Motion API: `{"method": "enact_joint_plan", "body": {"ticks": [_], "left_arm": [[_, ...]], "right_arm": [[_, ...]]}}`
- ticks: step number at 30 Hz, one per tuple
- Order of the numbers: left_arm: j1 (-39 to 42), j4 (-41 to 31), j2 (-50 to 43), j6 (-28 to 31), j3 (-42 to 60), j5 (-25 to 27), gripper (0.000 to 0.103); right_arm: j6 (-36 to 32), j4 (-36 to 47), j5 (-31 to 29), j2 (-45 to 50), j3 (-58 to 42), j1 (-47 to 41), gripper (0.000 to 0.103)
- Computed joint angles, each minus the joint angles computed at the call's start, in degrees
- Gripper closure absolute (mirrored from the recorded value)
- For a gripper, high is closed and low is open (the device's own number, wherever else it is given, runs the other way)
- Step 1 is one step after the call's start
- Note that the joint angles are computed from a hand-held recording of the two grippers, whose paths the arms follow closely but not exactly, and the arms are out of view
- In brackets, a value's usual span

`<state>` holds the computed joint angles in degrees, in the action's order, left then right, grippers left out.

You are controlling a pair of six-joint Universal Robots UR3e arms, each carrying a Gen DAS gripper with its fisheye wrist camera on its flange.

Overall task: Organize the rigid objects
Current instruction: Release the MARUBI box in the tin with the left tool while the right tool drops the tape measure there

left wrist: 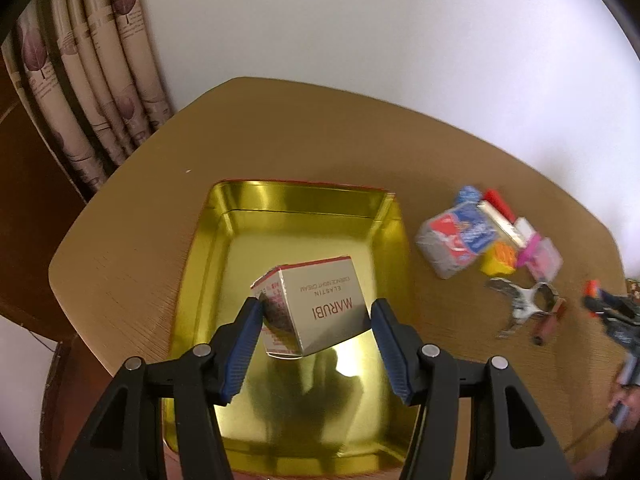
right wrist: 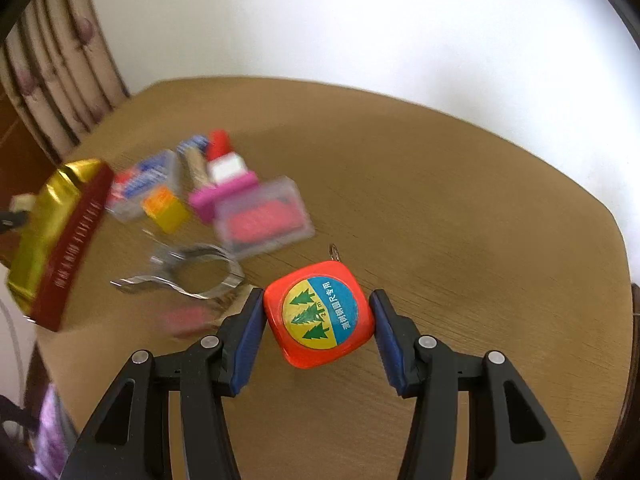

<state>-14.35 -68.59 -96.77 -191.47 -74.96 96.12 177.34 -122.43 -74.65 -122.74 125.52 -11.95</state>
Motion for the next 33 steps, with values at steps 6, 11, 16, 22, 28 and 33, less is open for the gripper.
{"method": "enact_joint_plan", "body": {"ticks": [6,11,16,22,28,33], "left_arm": [[2.94,2.44,-3.93,2.33,-0.50,1.61,0.045],[4.04,4.99,-7.77,3.71,1.20,2.18,0.044],[2.69,6.01,-12.48,4.73,4.89,7.03,0.044],[6.10,8.30,-7.89,5.33,-0.48,1.95,0.044],[13.44,13.96,11.45,2.38,-17.82,-6.00,0.044],[16.01,11.86,22.43,1.57,-24.45,-4.70,0.042]], "right_arm": [[10.29,-3.11,-3.36,7.33,-12.33,15.46,0.054],[14.78,-7.35,-4.30,17.47,-22.90,24.11,0.054],[18.38,-9.90,-6.19,29.34,-34.74,31.73,0.054],[20.99,-11.37,-5.49,41.01,-45.52,36.29,0.054],[22.05,-7.49,-3.55,55.86,-62.74,39.43,0.054],[22.32,1.81,-4.61,71.23,-83.83,42.32,0.054]]}}
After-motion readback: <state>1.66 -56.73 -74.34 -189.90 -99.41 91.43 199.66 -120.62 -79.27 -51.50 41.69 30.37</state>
